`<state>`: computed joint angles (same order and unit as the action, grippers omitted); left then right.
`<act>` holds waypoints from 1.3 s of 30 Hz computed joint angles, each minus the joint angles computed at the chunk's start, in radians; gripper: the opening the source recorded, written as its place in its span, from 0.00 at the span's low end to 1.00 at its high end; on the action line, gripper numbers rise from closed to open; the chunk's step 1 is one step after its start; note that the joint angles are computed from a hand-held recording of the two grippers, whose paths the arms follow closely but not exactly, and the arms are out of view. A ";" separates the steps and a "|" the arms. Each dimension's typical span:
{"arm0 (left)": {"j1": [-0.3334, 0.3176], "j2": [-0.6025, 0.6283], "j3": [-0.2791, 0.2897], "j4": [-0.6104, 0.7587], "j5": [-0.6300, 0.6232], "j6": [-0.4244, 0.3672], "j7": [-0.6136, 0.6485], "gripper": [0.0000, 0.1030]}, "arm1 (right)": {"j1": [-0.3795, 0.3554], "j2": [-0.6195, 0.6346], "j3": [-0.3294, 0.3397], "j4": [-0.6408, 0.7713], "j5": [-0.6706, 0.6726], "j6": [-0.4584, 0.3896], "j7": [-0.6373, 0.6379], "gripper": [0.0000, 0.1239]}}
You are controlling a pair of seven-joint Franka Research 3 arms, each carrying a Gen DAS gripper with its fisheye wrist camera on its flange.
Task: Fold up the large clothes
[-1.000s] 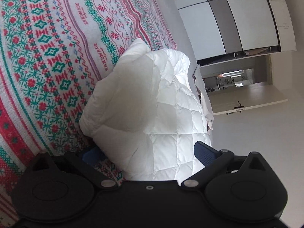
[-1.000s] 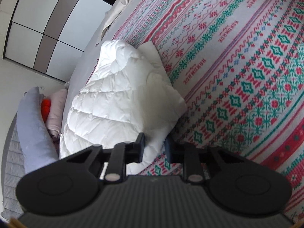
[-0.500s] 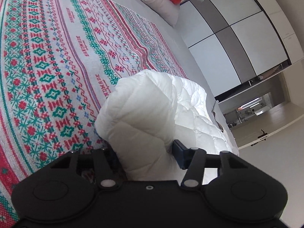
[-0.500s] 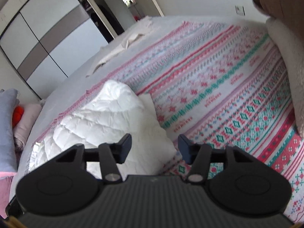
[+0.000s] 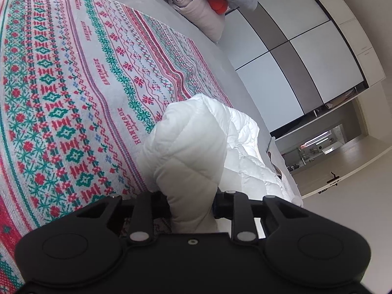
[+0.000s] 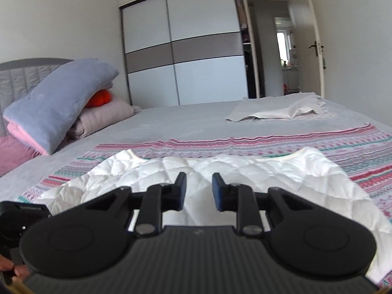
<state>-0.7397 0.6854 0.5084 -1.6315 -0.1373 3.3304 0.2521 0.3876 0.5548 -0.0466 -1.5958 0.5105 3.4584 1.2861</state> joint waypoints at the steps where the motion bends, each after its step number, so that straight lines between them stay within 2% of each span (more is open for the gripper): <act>1: 0.008 -0.007 -0.007 -0.008 0.005 0.010 0.004 0.26 | 0.008 0.025 -0.008 0.032 -0.007 -0.034 0.004 0.14; 3: 0.028 -0.019 -0.028 -0.023 0.007 0.037 0.024 0.24 | 0.091 0.075 -0.120 0.097 0.037 -0.126 0.019 0.12; 5: 0.070 -0.040 -0.077 -0.045 0.007 0.087 0.051 0.23 | 0.153 0.115 -0.211 0.130 0.035 -0.176 0.073 0.11; 7: 0.078 -0.054 -0.091 -0.064 -0.003 0.129 0.082 0.22 | 0.169 0.141 -0.244 0.154 0.016 -0.209 0.113 0.11; 9: 0.063 -0.060 -0.079 -0.074 -0.019 0.171 0.127 0.21 | 0.141 0.148 -0.215 0.165 -0.011 -0.241 0.129 0.11; 10: 0.048 -0.059 -0.066 -0.074 -0.030 0.191 0.155 0.21 | 0.121 0.148 -0.193 0.172 -0.021 -0.255 0.136 0.11; 12: 0.023 -0.049 -0.042 -0.068 -0.047 0.242 0.217 0.21 | 0.047 0.142 -0.104 0.183 -0.027 -0.283 0.142 0.11; 17: -0.019 0.003 -0.013 0.010 -0.053 0.353 0.392 0.21 | -0.186 0.130 0.185 0.190 -0.004 -0.335 0.106 0.09; 20: 0.005 0.030 -0.053 0.079 0.006 0.398 0.452 0.21 | -0.333 0.142 0.364 0.199 0.054 -0.370 0.044 0.08; 22: 0.054 0.048 -0.112 0.134 0.092 0.419 0.457 0.21 | -0.394 0.152 0.439 0.205 0.106 -0.395 -0.004 0.08; 25: 0.126 0.086 -0.200 0.235 0.232 0.409 0.455 0.21 | -0.431 0.153 0.485 0.202 0.179 -0.418 -0.059 0.06; 29: 0.209 0.163 -0.315 0.399 0.403 0.339 0.468 0.21 | -0.461 0.150 0.509 0.203 0.261 -0.466 -0.122 0.05; 32: 0.263 0.230 -0.403 0.524 0.491 0.290 0.483 0.22 | -0.571 0.164 0.628 0.198 0.414 -0.513 -0.248 0.03; 34: 0.285 0.269 -0.447 0.596 0.525 0.266 0.505 0.22 | -0.652 0.161 0.693 0.188 0.533 -0.577 -0.297 0.03; 37: 0.321 0.311 -0.521 0.673 0.590 0.220 0.538 0.22 | -0.728 0.117 0.705 0.149 0.661 -0.669 -0.280 0.04; 39: 0.344 0.338 -0.582 0.721 0.653 0.173 0.567 0.22 | -0.772 0.070 0.702 0.106 0.744 -0.688 -0.286 0.04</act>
